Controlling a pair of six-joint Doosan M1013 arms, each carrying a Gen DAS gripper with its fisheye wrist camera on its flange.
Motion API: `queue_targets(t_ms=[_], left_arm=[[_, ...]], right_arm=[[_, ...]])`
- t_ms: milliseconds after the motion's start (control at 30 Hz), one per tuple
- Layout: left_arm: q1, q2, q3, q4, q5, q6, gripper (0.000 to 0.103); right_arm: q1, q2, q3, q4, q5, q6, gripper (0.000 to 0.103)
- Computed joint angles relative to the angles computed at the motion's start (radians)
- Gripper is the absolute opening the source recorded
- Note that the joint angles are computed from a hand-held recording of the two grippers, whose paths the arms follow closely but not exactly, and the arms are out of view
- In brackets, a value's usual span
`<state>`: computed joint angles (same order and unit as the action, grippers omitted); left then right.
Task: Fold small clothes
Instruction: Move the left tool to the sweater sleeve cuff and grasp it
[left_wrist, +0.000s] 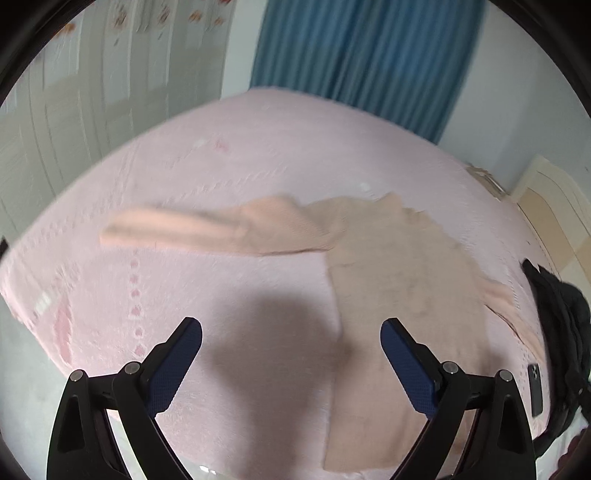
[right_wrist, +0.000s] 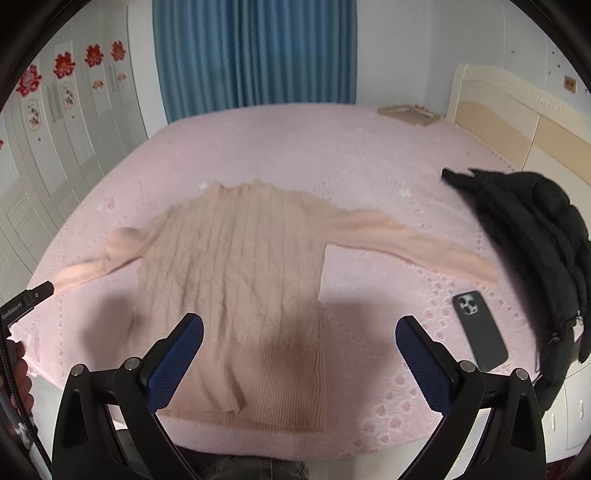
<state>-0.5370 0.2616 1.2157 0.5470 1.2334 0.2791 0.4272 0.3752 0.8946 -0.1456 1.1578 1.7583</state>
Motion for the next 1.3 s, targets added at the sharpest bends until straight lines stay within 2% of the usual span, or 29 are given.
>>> queue_targets(t_ms=[167, 267, 400, 600, 733, 800, 933, 967, 1033, 1067, 1100, 1233, 1300], left_arm=[[0.073, -0.030, 0.096, -0.055, -0.067, -0.116, 0.096], [0.117, -0.049, 0.151, -0.067, -0.089, -0.181, 0.087], [0.168, -0.054, 0.193, -0.048, -0.069, -0.229, 0.083], [0.239, -0.045, 0.221, -0.040, -0.036, -0.220, 0.076], [0.284, -0.040, 0.237, -0.035, -0.068, -0.227, 0.072], [0.296, -0.030, 0.233, -0.027, -0.049, -0.226, 0.064], [0.308, -0.011, 0.222, 0.014, -0.013, -0.237, 0.056], [0.310, -0.006, 0.217, 0.021, -0.003, -0.239, 0.051], [0.313, 0.003, 0.204, 0.027, 0.012, -0.236, 0.036], [0.316, 0.007, 0.196, 0.025, 0.008, -0.224, 0.019], [0.318, 0.011, 0.187, 0.023, 0.007, -0.205, 0.009], [0.299, 0.048, 0.107, 0.085, 0.097, -0.121, 0.006], [0.283, 0.056, 0.072, 0.125, 0.114, -0.091, 0.006]], right_arm=[[0.001, 0.052, -0.028, 0.008, 0.013, 0.007, 0.098], [-0.004, 0.076, -0.042, 0.042, 0.014, 0.016, 0.097], [-0.005, 0.110, -0.065, 0.067, 0.012, 0.036, 0.096], [0.006, 0.149, -0.097, 0.038, 0.005, 0.046, 0.096], [0.006, 0.169, -0.114, 0.034, 0.009, 0.054, 0.096], [0.004, 0.172, -0.115, 0.043, 0.006, 0.053, 0.096], [0.006, 0.182, -0.123, 0.031, 0.016, 0.045, 0.096], [0.007, 0.184, -0.122, 0.023, 0.017, 0.042, 0.096], [0.006, 0.182, -0.117, 0.014, 0.015, 0.040, 0.096], [0.004, 0.181, -0.114, 0.010, 0.014, 0.043, 0.096], [0.002, 0.180, -0.111, 0.010, 0.013, 0.047, 0.096], [-0.013, 0.170, -0.096, 0.026, 0.005, 0.062, 0.095], [-0.021, 0.159, -0.080, 0.035, -0.009, 0.068, 0.095]])
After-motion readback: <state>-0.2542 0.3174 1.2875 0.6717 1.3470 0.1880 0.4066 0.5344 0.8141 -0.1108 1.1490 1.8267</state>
